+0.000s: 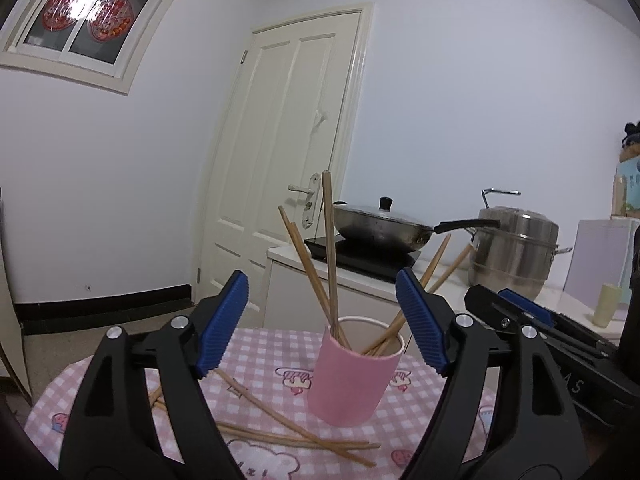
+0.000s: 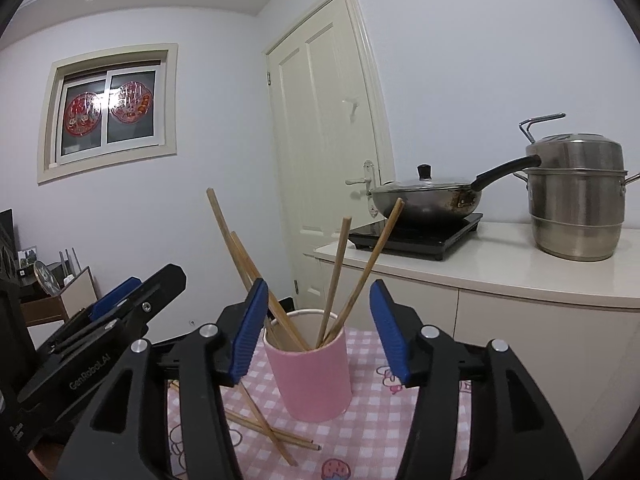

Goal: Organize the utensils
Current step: 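Lower both open tools back toward the remaining chopsticks on the table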

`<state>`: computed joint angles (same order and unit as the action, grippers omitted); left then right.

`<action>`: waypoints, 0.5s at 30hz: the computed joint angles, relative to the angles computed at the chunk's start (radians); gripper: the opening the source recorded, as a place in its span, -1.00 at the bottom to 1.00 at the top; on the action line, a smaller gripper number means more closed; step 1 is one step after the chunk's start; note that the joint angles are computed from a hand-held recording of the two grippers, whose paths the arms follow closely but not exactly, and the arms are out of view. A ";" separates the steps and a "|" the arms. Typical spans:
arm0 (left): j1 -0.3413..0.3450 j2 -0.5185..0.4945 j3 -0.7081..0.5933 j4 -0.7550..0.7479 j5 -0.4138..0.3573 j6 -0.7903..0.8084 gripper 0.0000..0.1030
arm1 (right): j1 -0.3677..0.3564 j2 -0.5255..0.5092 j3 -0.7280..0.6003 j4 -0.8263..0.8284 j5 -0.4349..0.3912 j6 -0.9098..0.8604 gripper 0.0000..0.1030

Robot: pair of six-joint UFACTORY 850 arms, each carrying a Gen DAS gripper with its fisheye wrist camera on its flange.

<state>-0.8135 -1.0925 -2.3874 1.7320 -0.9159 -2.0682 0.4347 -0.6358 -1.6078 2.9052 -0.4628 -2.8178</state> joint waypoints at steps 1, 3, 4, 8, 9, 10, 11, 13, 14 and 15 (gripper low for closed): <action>-0.003 0.009 0.017 0.004 -0.006 -0.001 0.49 | 0.000 0.005 0.009 0.002 -0.004 -0.002 0.00; -0.010 0.025 0.043 -0.003 -0.016 0.011 0.53 | 0.002 0.014 0.029 0.016 -0.014 -0.015 0.03; -0.011 0.030 0.050 -0.008 -0.021 0.016 0.57 | 0.004 0.018 0.037 0.029 -0.017 -0.026 0.05; -0.020 0.076 0.125 -0.008 -0.045 -0.004 0.68 | 0.010 0.038 0.075 0.079 -0.037 -0.072 0.21; -0.021 0.083 0.137 -0.009 -0.052 -0.004 0.70 | 0.011 0.042 0.083 0.092 -0.040 -0.084 0.30; -0.024 0.093 0.153 -0.012 -0.066 0.003 0.72 | 0.011 0.045 0.088 0.095 -0.041 -0.087 0.38; -0.025 0.099 0.162 -0.018 -0.075 0.013 0.74 | 0.013 0.050 0.095 0.102 -0.044 -0.094 0.41; -0.027 0.107 0.174 -0.040 -0.095 0.037 0.83 | 0.014 0.055 0.107 0.106 -0.052 -0.102 0.42; -0.028 0.118 0.193 -0.042 -0.100 0.037 0.83 | 0.015 0.058 0.113 0.112 -0.055 -0.107 0.42; -0.028 0.128 0.211 -0.041 -0.101 0.036 0.84 | 0.016 0.059 0.117 0.115 -0.057 -0.108 0.44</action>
